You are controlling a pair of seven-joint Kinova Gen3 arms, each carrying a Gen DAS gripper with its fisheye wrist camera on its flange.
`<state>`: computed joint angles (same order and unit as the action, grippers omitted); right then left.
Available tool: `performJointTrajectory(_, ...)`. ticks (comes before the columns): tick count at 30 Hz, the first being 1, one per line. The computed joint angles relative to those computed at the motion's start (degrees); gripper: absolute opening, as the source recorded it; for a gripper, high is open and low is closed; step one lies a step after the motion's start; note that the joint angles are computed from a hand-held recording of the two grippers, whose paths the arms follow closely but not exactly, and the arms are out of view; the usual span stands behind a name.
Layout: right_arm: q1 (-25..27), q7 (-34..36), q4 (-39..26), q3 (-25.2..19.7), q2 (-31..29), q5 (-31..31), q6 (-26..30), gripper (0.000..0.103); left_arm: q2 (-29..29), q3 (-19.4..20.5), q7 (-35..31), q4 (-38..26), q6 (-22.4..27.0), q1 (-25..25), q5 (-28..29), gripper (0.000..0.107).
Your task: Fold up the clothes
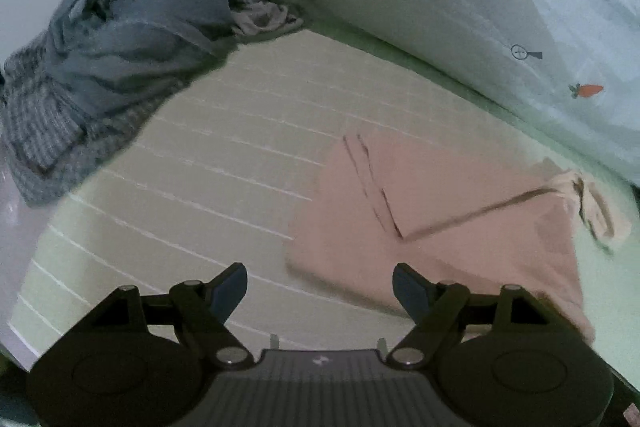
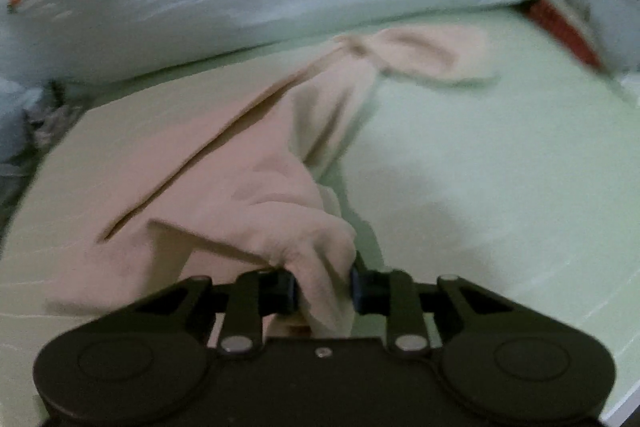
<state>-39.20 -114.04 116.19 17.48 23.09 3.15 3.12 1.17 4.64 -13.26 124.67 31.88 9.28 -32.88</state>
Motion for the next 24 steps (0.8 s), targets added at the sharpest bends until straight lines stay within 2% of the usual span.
performJointTrajectory(3, 8.0, 7.0, -5.5, -2.1, 2.6, 1.5, 2.5, 0.025, 4.5, -2.2, 7.0, -3.7, 1.0, 6.0, -1.5, 0.081)
performJointTrajectory(6, 15.9, 14.0, -13.3, -5.4, 6.3, 2.4, 5.5, 0.024, 9.2, -0.3, 12.4, -8.0, 2.6, 7.4, -2.9, 0.081)
performJointTrajectory(8, 20.9, 17.7, -18.6, -8.1, 9.5, 3.4, 4.9, 0.024, 12.1, -1.3, 12.6, -11.2, 3.1, 9.1, -1.9, 0.081)
performJointTrajectory(10, 22.8, 18.7, -23.9, -8.3, 13.0, 5.2, 3.7, 0.024, 15.0, -2.0, 10.4, -15.1, 4.2, 9.7, -0.3, 0.081)
performJointTrajectory(13, 20.7, 16.4, -31.9, -2.7, 18.4, 4.4, 4.8, 0.027, 19.3, -2.8, 5.0, -21.7, 6.3, 9.4, 2.4, 0.081)
performJointTrajectory(15, 18.4, 13.1, -37.2, 2.1, 21.4, 2.9, 8.6, 0.036, 21.9, -3.3, 1.3, -26.0, 7.9, 9.1, 3.9, 0.081)
performJointTrajectory(17, 17.4, 8.7, -39.7, 4.2, 22.4, 1.8, 12.3, 0.043, 23.8, -3.9, -2.2, -29.5, 9.7, 9.0, 5.4, 0.081)
performJointTrajectory(19, 14.7, 4.0, -38.1, 7.4, 21.4, -0.7, 13.8, 0.052, 24.7, -4.6, -5.5, -31.0, 9.9, 9.3, 5.9, 0.081)
performJointTrajectory(20, 12.8, 1.7, -35.7, 9.1, 20.3, -1.6, 13.2, 0.062, 25.0, -5.0, -6.9, -31.1, 9.8, 9.7, 6.1, 0.081)
performJointTrajectory(21, 10.7, -0.3, -33.1, 10.8, 19.3, -2.2, 11.8, 0.068, 25.3, -5.4, -8.2, -31.3, 10.0, 9.9, 6.5, 0.081)
performJointTrajectory(23, 7.2, -4.0, -27.9, 12.5, 17.3, -1.2, 8.5, 0.072, 25.8, -5.9, -10.9, -31.6, 10.1, 9.9, 7.9, 0.081)
performJointTrajectory(24, 6.8, -5.3, -26.3, 11.8, 16.7, -0.1, 7.3, 0.074, 25.8, -5.8, -12.5, -31.5, 9.7, 9.4, 9.1, 0.081)
